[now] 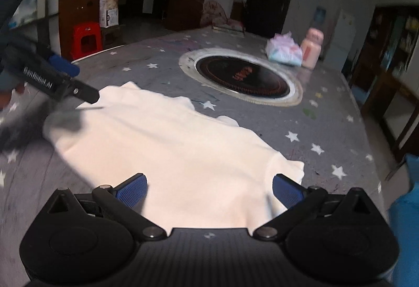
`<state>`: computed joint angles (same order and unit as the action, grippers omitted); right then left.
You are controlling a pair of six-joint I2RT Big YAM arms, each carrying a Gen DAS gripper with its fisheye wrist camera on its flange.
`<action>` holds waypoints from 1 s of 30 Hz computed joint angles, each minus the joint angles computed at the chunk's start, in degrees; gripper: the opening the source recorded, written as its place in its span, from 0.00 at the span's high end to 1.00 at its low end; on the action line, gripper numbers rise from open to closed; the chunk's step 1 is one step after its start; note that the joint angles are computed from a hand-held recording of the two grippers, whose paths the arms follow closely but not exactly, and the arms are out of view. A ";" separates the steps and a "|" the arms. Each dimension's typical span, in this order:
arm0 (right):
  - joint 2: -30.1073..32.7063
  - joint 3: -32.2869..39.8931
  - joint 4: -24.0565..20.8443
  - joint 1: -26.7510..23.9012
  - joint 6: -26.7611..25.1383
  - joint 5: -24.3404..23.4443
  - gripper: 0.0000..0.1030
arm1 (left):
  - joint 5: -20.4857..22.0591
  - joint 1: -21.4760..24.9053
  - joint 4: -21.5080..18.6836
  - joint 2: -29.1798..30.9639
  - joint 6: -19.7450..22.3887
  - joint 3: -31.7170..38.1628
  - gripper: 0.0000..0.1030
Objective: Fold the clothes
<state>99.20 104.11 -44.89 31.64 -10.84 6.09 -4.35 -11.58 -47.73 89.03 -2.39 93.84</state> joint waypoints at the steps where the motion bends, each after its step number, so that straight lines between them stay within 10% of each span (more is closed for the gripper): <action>1: -0.49 -1.01 0.54 0.41 -0.53 1.20 0.00 | -0.69 -0.28 0.29 -0.32 0.88 -0.72 0.11; 30: -0.23 -1.66 -1.31 -6.66 14.05 5.29 0.01 | -1.40 0.39 -1.09 0.33 1.36 -1.67 0.09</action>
